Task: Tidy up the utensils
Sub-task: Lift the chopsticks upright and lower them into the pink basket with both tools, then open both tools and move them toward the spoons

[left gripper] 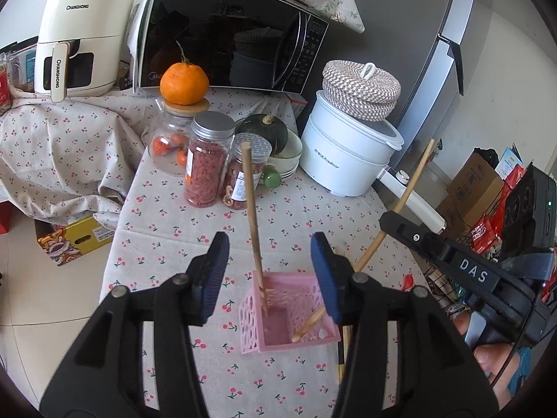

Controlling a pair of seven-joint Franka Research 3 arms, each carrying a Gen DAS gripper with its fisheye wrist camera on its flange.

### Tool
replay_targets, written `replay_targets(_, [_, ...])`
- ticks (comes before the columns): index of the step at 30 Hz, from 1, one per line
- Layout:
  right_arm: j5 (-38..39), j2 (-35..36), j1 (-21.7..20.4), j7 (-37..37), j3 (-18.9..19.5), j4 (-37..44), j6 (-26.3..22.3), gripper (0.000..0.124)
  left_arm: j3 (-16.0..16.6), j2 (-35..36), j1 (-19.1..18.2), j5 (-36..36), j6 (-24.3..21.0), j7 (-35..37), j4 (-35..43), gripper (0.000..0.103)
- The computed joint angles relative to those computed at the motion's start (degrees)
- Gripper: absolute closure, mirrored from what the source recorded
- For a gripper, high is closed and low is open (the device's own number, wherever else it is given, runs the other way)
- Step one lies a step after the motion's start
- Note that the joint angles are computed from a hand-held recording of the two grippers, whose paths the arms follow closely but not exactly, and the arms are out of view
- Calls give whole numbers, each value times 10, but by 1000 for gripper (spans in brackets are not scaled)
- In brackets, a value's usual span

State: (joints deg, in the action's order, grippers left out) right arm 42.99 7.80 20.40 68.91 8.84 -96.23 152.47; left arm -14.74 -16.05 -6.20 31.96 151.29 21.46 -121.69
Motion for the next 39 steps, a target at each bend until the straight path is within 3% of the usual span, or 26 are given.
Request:
replay_targets(5, [-15, 5, 5, 6, 1, 0, -3, 117, -5, -13, -2, 2, -26, -6, -4, 38])
replay_targets(7, [-8, 7, 3, 3, 2, 2, -10, 114, -7, -16, -2, 1, -35, -11, -5, 28])
replay_targets(10, [11, 6, -3, 5, 2, 6, -26, 103, -14, -20, -2, 5, -67, -27, -2, 21])
replay_targets(12, [29, 1, -8, -1, 1, 6, -32, 85, -11, -20, -8, -3, -80, -24, -2, 21])
replay_targets(14, [43, -9, -12, -8, -2, 1, -31, 76, -9, -20, -13, -11, -91, -19, -2, 21])
replay_targets(21, [55, -50, -26, -14, -22, -19, -67, 67, -4, -28, -30, -43, -104, -5, -8, 20])
replay_targets(32, [-71, -113, -54, 36, -60, -78, -119, 55, -23, -16, -63, -62, -146, 32, 22, 19])
replay_targets(39, [-138, -124, -80, 70, -76, -87, -187, 50, -26, 17, -94, -93, -195, 89, 59, 19])
